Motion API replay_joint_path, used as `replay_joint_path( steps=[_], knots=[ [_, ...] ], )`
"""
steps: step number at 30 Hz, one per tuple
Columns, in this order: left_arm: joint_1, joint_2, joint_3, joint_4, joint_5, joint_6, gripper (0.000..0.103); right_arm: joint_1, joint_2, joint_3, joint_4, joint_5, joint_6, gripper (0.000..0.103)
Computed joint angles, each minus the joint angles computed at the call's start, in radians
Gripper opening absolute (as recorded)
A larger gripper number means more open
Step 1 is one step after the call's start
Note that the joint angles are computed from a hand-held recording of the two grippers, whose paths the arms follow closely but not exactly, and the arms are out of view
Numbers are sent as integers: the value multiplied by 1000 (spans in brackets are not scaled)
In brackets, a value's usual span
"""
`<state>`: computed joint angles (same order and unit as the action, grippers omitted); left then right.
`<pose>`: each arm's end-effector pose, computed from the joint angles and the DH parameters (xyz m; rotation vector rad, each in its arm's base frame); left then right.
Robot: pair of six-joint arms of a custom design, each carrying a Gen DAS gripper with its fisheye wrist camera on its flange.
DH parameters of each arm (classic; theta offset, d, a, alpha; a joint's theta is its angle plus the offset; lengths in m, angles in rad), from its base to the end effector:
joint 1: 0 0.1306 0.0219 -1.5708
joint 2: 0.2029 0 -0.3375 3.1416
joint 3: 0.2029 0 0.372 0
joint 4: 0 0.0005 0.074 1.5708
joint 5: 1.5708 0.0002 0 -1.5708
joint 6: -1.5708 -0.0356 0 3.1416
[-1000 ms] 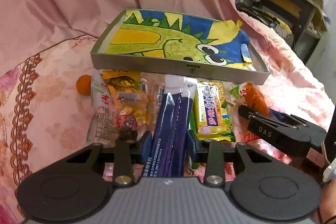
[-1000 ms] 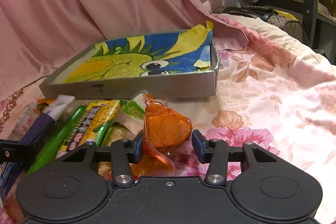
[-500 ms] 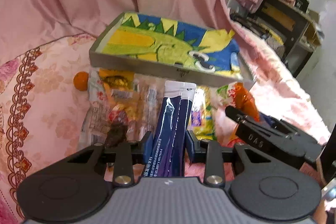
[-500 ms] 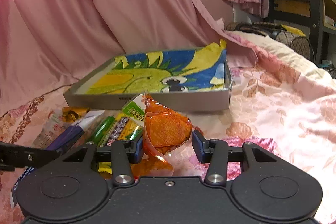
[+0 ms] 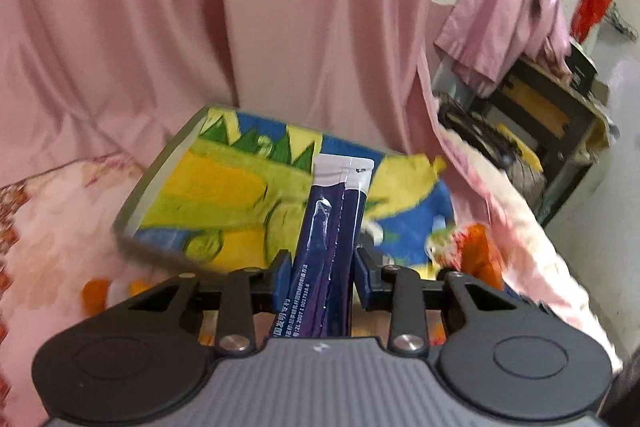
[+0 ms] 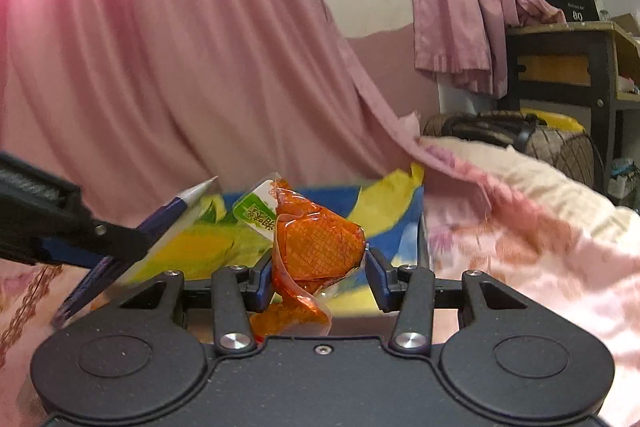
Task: Organize snacks
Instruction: 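Carry the blue stick pack and orange pouch into the tray with both tools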
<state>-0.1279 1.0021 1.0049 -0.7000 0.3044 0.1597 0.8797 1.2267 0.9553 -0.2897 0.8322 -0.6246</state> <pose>0.3515 -0.0565 0.3773 0.1266 2.2742 -0.4969 0.2856 0.3032 0.3127 0.2166 1.9264 0.1033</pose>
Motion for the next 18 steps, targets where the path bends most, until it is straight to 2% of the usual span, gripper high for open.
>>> replay_joint_path(
  steps=[4,7,11,13,18],
  knots=[
    [-42,125,78,61,-32,41,36,-65,14,-19,107,-52,107,48],
    [-80,213,129,95,-72,34,36,-108,29,-22,121,-98,115,48],
    [-107,302,175,103,-101,46,36,-154,52,-8,103,-182,118,48],
    [-118,340,192,99,-117,54,36,-180,60,20,36,-253,98,49],
    [-130,377,193,105,-136,56,36,-196,70,50,-17,-267,98,49]
  ],
)
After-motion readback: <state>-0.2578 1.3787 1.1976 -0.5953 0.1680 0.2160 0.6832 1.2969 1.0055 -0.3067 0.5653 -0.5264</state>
